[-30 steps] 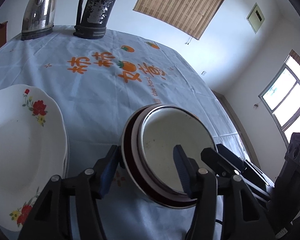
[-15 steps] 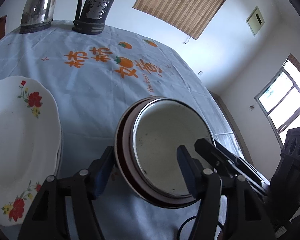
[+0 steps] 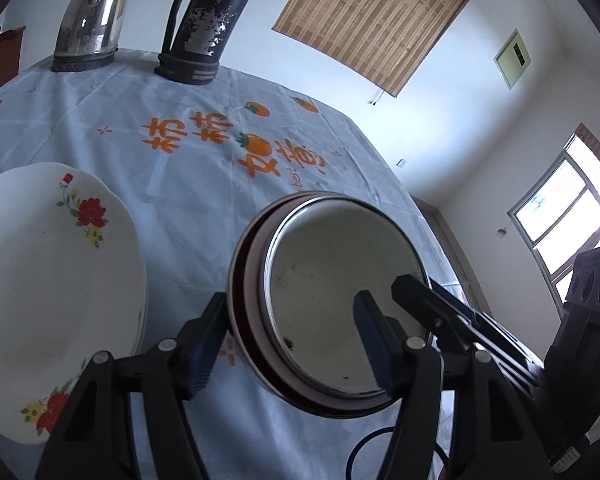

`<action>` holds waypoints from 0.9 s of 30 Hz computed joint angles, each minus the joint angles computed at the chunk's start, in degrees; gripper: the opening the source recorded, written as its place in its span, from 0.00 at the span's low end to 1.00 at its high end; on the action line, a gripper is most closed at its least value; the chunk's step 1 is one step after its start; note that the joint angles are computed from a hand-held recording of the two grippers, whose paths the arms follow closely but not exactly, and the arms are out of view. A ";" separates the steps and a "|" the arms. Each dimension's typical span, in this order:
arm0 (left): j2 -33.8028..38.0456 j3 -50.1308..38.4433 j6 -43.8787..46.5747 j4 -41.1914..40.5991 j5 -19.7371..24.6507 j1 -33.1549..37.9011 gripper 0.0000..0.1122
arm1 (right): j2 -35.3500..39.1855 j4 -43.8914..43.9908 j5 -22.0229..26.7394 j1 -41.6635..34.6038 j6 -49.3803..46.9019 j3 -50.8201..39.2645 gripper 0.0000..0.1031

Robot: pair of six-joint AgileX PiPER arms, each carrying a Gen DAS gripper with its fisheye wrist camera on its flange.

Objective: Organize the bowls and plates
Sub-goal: 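Lift the nested bowl stack with both tools and carry it toward the plate stack, then lower the nested bowl stack onto the red-flower plate stack with both tools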

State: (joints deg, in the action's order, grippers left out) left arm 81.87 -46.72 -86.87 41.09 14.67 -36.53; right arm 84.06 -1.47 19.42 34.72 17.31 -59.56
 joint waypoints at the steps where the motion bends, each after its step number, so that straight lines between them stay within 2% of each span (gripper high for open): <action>1: -0.66 0.17 -1.19 1.25 0.39 -0.08 0.56 | -0.12 0.28 0.31 0.08 -0.36 -0.37 0.29; 9: -6.01 2.08 -1.89 2.05 3.61 0.92 0.56 | 0.61 -0.52 2.87 3.01 0.37 -4.99 0.29; 22: -15.80 6.55 9.28 -6.40 9.01 7.34 0.56 | 6.73 -1.21 3.92 10.29 1.33 -13.53 0.29; 27: -18.57 7.12 16.78 -11.70 11.35 10.74 0.56 | 9.13 0.49 4.04 12.12 0.41 -16.23 0.29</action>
